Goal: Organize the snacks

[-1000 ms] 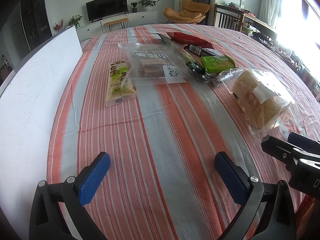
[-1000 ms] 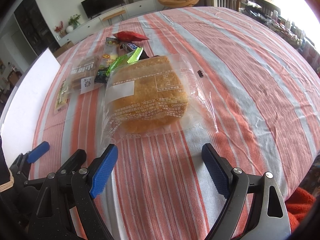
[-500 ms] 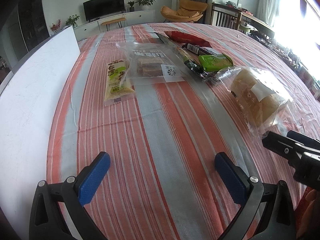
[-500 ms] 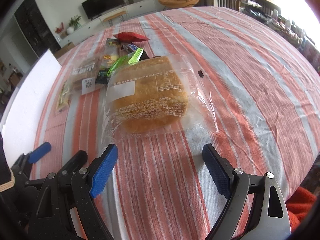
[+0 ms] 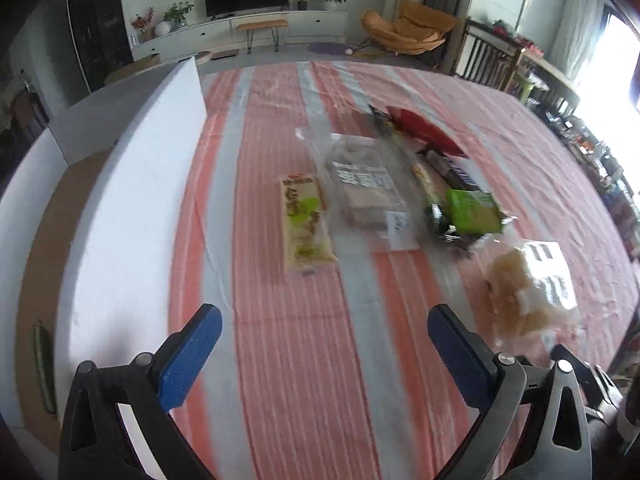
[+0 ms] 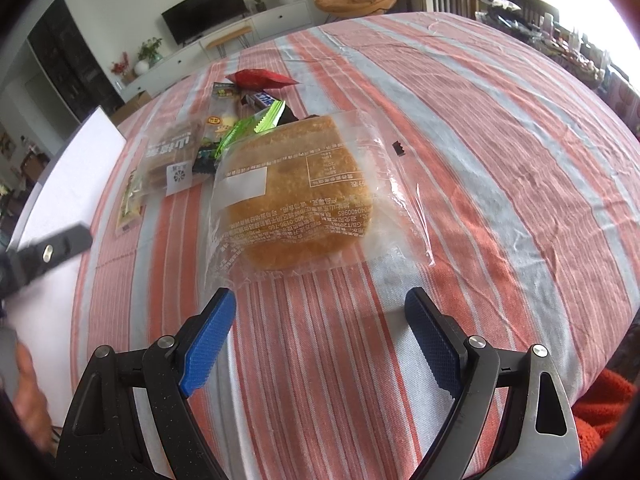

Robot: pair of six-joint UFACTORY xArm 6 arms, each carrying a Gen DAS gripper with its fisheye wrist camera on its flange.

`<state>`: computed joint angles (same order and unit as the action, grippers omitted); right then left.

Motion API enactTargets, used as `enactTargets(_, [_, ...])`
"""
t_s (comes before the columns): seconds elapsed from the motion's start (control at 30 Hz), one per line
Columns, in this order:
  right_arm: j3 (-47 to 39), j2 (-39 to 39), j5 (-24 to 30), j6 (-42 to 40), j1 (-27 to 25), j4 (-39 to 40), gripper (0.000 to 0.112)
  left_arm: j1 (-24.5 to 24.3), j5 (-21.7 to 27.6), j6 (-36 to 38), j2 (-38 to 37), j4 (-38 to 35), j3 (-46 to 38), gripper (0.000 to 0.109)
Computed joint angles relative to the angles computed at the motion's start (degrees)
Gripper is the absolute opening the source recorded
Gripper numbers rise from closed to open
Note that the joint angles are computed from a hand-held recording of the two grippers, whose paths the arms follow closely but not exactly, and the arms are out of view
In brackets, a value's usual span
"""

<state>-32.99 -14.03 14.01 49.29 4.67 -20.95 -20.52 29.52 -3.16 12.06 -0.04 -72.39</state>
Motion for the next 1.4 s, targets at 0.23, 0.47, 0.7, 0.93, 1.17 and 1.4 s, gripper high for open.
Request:
enactTargets(0.23, [0.68, -0.24, -1.35, -1.43, -0.28, 2.12, 0.089, 1.92, 11.52, -7.12, 13.87, 4.28, -19.00, 0.078])
enactTargets(0.47, [0.75, -0.30, -1.49, -1.60, -0.31, 2.36, 0.089, 2.85, 15.84, -9.74, 27.19, -0.74, -35.92, 0.069])
enactTargets(0.7, [1.04, -0.60, -1.65, -1.67, -0.40, 2.41, 0.089, 0.72, 12.33, -6.85, 27.20, 4.88, -34.68, 0.032])
enactTargets(0.93, [0.65, -0.35, -1.02, -0.64, -0.22, 0.97, 0.089, -0.34, 5.06, -4.37, 13.50, 3.09, -13.50, 0.028])
enactTargets(1.17, [0.36, -0.15, -0.70, -0.23, -0.19, 0.46, 0.089, -2.59, -4.09, 4.72, 1.28, -4.19, 5.36, 0.030])
enactTargets(1.4, [0.08, -0.08, -0.07, 0.62, 0.01, -0.70, 0.089, -1.92, -11.06, 0.53, 1.36, 0.83, 8.70, 0.090])
